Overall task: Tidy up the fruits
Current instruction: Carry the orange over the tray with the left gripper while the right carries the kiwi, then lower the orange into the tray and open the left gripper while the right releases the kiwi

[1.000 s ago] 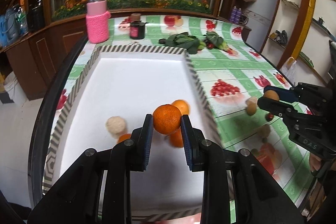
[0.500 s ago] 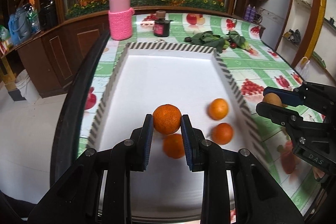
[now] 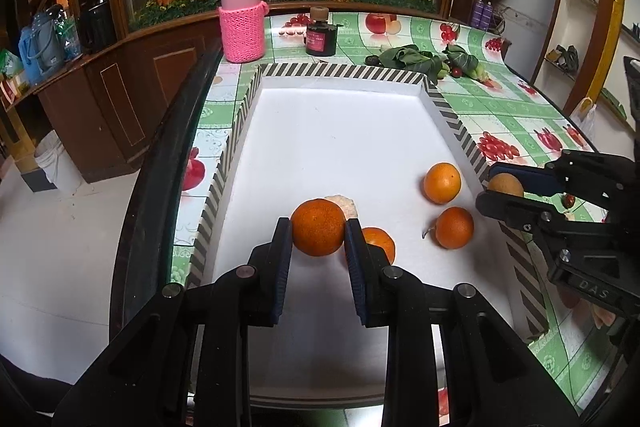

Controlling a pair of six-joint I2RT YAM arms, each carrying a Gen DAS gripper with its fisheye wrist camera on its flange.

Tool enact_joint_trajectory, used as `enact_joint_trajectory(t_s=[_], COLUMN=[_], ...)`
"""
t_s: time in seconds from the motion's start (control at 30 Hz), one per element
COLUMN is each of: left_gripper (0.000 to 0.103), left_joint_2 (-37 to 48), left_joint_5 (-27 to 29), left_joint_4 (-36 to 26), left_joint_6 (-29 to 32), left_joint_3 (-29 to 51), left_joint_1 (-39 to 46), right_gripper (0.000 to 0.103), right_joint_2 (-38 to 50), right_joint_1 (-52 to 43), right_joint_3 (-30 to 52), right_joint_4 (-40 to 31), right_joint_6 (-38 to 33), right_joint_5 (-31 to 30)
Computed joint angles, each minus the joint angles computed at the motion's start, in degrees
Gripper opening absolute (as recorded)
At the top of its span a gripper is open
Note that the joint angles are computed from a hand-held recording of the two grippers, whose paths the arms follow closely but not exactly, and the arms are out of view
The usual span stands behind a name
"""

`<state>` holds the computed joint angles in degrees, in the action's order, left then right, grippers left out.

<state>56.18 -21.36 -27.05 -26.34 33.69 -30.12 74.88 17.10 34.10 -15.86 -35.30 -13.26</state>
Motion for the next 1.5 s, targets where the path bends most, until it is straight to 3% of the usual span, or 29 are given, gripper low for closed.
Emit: enact_joint_trajectory(t_s=[0.4,0.63,0.77,1.0,1.33,1.5], left_gripper=[0.026,0.026,0.026,0.026,0.025,0.025], left_joint_2=[0.78,-4.88,-3.86,-1.47,-0.36,0.78], left_joint_5=[1.62,4.94,7.01,7.42,4.81,5.27], left_joint_4=[0.08,-0.21,0.58,-0.7,-3.41,-3.64], left_joint_6=[1.19,7.63,9.55,7.78,5.16,4.32], left_joint_3=[0.07,-1.95,-2.14,-1.14,-0.32,-0.36], left_joint_1=[0.55,3.01,4.39,3.34,-2.24,-2.17], right_gripper=[0.025,0.025,0.025,0.025,0.025,0.025], right_joint_2=[2.2,2.27,3.46,6.06,1.16,1.98], right_joint_1=[-0.65,-1.15,-0.78,1.35,0.66,3.55], right_joint_3=[1.0,1.44,1.85,1.16,-0.56,-2.72], right_joint_4=[0.69,-0.47,-1.62,-1.02,-5.43,-3.94], right_joint_6=[-0.4,-1.22,-2.6,-2.74,-4.16,-4.37], right_joint_5=[-2.27,-3.42,-4.68,-4.54,-7.69,-1.59])
